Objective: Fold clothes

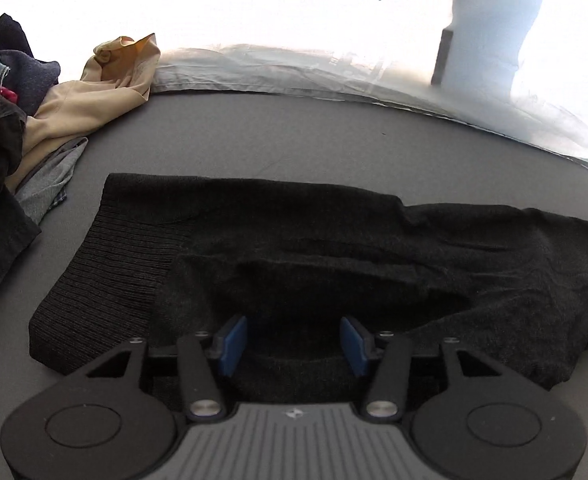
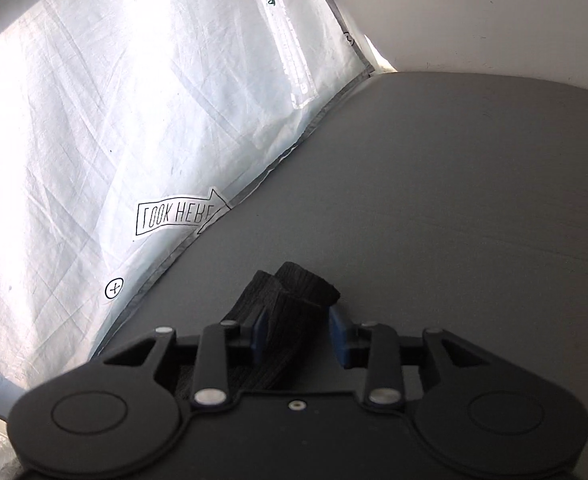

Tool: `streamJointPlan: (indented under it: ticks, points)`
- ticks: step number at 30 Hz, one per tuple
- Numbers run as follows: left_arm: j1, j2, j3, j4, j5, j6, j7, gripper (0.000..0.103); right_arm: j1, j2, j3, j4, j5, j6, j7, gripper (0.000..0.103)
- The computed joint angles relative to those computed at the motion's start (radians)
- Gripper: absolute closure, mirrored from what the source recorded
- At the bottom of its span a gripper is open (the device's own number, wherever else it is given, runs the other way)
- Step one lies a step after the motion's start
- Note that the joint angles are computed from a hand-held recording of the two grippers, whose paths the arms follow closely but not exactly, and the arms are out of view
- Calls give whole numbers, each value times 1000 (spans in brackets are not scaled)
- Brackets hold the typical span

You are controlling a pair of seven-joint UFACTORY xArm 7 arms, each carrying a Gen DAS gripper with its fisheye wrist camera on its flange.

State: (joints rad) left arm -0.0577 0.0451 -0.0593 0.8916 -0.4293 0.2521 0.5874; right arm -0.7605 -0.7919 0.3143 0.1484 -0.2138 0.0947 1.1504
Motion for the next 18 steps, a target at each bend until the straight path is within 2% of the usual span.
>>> streamJointPlan:
  ticks: [2,3,4,6,8,14,18]
  points:
    - [0,2,1,2,2,1,-11,48,7,95,-39,43,-5,-4,-44,69]
    - [-1,0,1,-1,11,-3,-17,48,29,116,-68,54,-7,-7,-72,73]
    - [-2,-2,1,-4,19,-7,-23,48,56,128,-99,60,-6,-11,-105,86]
    - [-2,-1,1,-5,17,-9,-27,48,92,137,-139,73,-5,-9,-164,97]
    - [-2,0,-1,-5,9,-10,-21,47,93,125,-141,82,-13,5,-206,98]
    - [1,8,-2,5,7,0,-9,44,-15,74,-101,91,-28,20,-226,99]
    - [2,11,-5,8,5,0,-5,41,-19,117,-101,98,-55,52,-260,100]
